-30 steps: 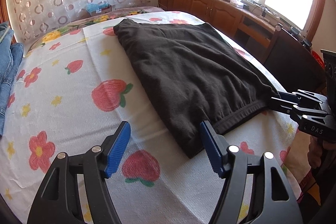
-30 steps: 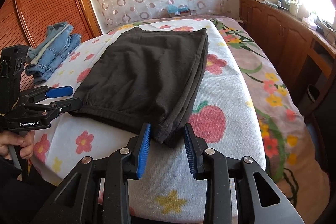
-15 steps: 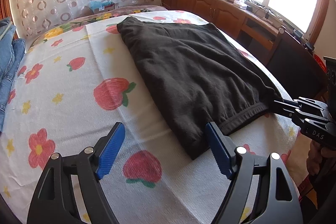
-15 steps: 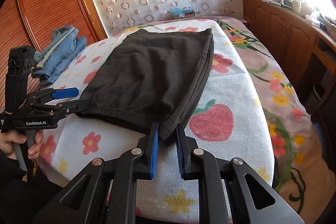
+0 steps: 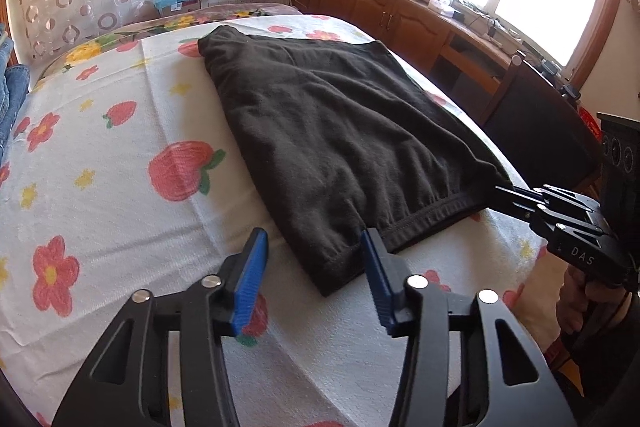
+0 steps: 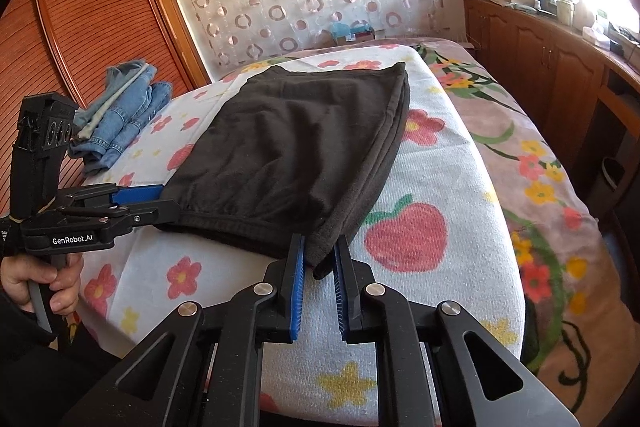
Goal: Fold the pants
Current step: 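Close the left gripper on the hem while the right gripper lifts the shorts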
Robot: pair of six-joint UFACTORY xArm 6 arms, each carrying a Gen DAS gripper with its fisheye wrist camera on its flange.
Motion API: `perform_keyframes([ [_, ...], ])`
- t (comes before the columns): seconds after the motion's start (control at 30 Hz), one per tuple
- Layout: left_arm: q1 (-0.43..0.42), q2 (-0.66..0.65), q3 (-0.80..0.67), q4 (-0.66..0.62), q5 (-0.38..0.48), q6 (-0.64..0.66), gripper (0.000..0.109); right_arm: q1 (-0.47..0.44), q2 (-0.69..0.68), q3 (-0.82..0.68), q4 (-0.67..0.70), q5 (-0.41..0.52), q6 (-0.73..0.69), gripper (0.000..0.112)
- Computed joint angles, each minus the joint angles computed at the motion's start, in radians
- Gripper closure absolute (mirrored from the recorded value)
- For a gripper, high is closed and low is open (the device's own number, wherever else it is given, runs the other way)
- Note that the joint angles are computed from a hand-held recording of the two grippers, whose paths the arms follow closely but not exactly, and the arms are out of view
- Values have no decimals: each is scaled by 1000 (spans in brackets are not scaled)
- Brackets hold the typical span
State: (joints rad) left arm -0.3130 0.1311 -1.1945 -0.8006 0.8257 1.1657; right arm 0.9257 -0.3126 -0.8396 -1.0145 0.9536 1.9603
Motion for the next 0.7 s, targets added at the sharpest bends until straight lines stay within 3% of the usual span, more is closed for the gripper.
perform_keyframes([
  [0.07, -2, -6, 7, -4, 5, 10, 68, -1, 0, -1, 0, 0, -1, 99],
  [0.37, -19, -24, 34, 6, -35, 19, 68, -5, -2, 1, 3, -8, -3, 99],
  [0.57, -16, -33, 33, -5, -18, 37, 91, -1, -1, -8, -3, 2, -15, 99],
  [0.7, -10, -53, 27, -25, -7, 53, 96, 9, -4, -28, -29, 17, -29, 99],
])
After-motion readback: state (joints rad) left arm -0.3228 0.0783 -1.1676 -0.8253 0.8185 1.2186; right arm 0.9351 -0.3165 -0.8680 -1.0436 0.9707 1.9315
